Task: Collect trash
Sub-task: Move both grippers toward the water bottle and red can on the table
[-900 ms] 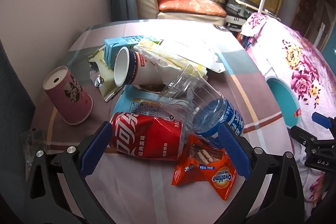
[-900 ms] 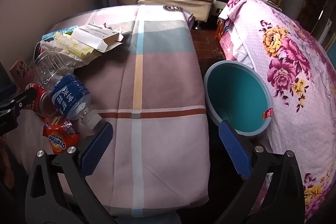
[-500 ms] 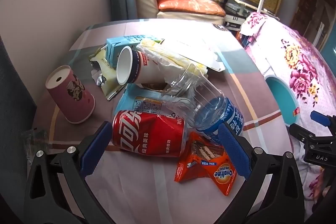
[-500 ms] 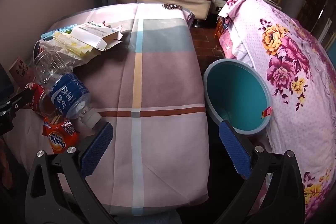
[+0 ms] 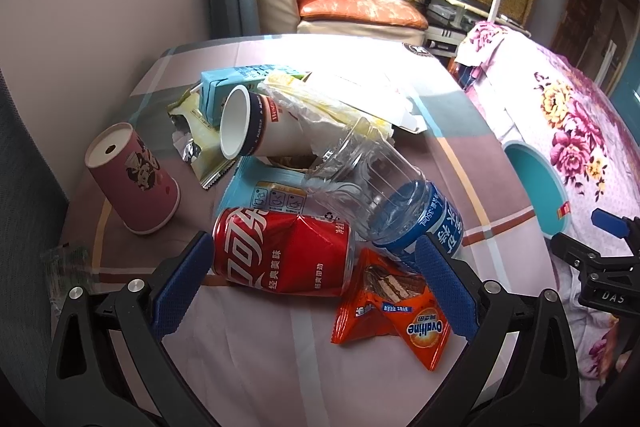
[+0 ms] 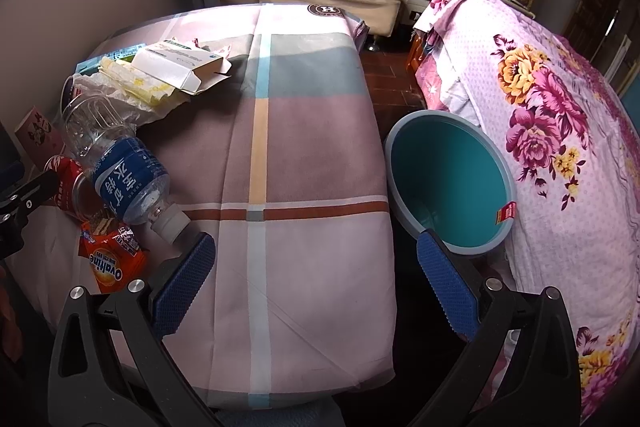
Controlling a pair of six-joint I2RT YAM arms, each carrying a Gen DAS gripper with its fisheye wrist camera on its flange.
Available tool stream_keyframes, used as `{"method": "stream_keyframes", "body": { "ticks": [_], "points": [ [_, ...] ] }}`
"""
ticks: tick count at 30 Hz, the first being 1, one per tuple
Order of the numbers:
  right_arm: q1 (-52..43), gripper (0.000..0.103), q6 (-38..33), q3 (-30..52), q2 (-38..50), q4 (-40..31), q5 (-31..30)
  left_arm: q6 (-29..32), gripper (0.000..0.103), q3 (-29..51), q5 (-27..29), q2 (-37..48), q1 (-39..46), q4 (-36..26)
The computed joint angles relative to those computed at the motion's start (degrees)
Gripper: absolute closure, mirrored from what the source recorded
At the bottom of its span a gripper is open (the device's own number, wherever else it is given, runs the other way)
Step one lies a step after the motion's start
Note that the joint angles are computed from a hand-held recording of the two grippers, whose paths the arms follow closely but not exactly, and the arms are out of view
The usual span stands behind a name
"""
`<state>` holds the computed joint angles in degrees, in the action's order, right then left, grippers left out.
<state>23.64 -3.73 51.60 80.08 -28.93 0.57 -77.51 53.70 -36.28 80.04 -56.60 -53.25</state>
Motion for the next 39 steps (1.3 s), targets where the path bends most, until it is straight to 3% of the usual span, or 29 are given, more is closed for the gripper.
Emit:
{"method": "stream_keyframes", "body": {
  "ticks": [39],
  "points": [
    [3.78,0.006,-0.33,1.89,1.43,-3.01,1.69,1.59,0.003,-3.99,1.32,-0.93,0.79,4.86]
  ]
}}
